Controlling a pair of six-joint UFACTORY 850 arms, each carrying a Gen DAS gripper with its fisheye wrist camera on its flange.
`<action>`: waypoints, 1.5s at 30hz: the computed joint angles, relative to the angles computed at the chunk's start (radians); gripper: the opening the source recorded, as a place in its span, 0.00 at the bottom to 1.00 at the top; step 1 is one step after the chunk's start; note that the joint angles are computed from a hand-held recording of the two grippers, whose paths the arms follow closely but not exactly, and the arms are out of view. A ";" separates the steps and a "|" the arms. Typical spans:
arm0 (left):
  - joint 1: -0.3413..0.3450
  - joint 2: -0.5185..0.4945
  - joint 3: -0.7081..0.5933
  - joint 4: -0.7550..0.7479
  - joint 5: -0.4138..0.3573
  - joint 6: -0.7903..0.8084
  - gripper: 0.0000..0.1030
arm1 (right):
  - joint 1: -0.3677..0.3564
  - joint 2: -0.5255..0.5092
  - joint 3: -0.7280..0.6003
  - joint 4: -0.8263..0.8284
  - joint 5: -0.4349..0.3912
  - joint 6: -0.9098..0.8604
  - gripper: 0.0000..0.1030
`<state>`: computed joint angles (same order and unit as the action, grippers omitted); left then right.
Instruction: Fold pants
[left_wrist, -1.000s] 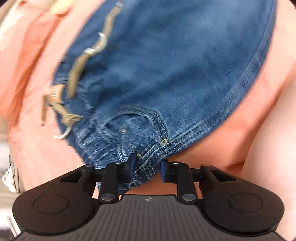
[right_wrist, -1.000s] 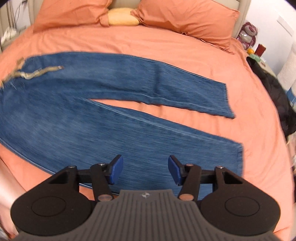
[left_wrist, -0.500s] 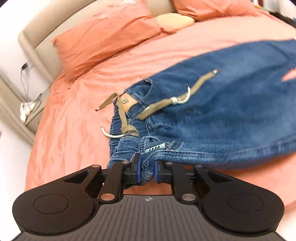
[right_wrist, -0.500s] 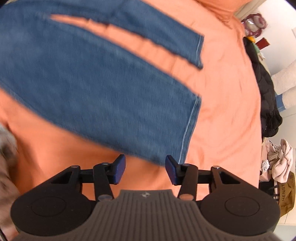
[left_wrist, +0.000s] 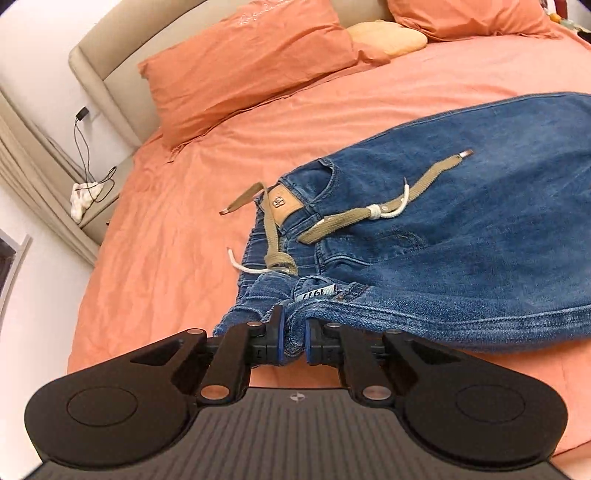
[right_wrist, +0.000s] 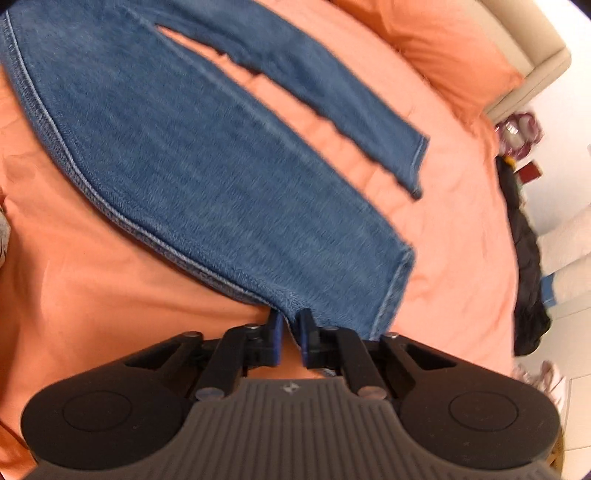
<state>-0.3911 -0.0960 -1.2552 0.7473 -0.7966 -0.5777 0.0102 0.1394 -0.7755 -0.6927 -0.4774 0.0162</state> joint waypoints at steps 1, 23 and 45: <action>0.001 -0.004 -0.004 0.003 -0.005 0.000 0.09 | 0.000 0.006 -0.003 -0.016 0.006 0.019 0.00; 0.090 -0.442 -0.587 -0.014 -0.058 0.089 0.07 | 0.065 -0.641 -0.854 -0.347 -0.218 0.323 0.00; 0.154 -0.759 -0.947 -0.197 -0.103 0.258 0.08 | 0.056 -1.223 -1.550 -0.163 -0.427 0.038 0.00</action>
<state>-0.2373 -0.8552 -2.2020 0.5506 -0.8995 -0.3201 0.0664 -1.0831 -2.3250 -0.8561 -0.9047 0.0547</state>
